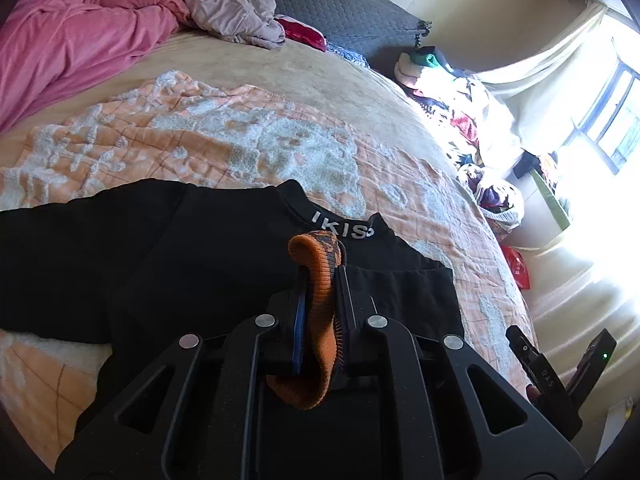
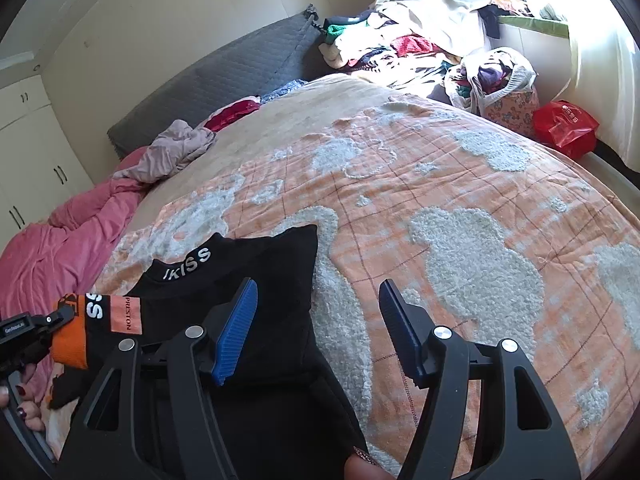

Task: Fold small clothes
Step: 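Open the right tool while the left tool grasps the same orange cuff, then lay the cuff flat on the chest and open the left tool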

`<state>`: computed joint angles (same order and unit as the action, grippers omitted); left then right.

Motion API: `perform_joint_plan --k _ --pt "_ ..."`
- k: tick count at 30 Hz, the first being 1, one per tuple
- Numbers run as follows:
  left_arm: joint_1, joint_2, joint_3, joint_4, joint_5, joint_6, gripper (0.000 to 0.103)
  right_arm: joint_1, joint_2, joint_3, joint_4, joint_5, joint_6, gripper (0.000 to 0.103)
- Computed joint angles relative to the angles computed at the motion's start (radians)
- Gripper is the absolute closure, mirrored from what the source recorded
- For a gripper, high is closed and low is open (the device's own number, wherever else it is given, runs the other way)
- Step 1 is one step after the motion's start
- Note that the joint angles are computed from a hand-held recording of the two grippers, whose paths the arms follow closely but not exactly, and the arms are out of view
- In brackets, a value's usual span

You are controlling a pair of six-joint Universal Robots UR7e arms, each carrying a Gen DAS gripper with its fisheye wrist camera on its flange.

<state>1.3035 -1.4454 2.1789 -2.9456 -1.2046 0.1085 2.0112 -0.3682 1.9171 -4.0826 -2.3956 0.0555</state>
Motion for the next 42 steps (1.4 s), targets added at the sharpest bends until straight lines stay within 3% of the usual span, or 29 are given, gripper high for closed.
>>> perform_joint_plan --k 9,13,17,19,23,27,31,42 --pt "0.04 -0.003 0.002 -0.006 0.03 0.006 0.096 0.007 0.019 -0.03 0.033 -0.034 -0.009 0.041" --pt "0.033 -0.011 0.02 -0.045 0.081 0.023 0.089 0.02 0.042 -0.066 0.065 -0.05 -0.062 0.041" --pt "0.025 -0.028 0.036 -0.065 0.111 0.041 0.077 0.031 0.064 -0.098 0.109 -0.051 -0.107 0.041" --pt "0.02 -0.026 0.039 -0.058 0.117 0.056 0.075 0.035 0.072 -0.114 0.156 -0.041 -0.131 0.035" --pt "0.008 0.011 0.041 -0.033 0.15 0.099 0.065 0.045 0.095 -0.149 0.245 -0.034 -0.17 0.034" --pt "0.023 0.068 0.028 0.02 0.22 0.118 0.057 0.031 0.096 -0.17 0.45 -0.069 -0.083 0.025" --pt "0.057 0.102 0.032 0.004 0.228 0.144 0.052 0.034 0.121 -0.191 0.439 -0.096 -0.11 0.022" --pt "0.062 0.062 0.06 -0.014 0.175 0.17 0.035 0.05 0.121 -0.171 0.366 -0.088 -0.089 0.009"
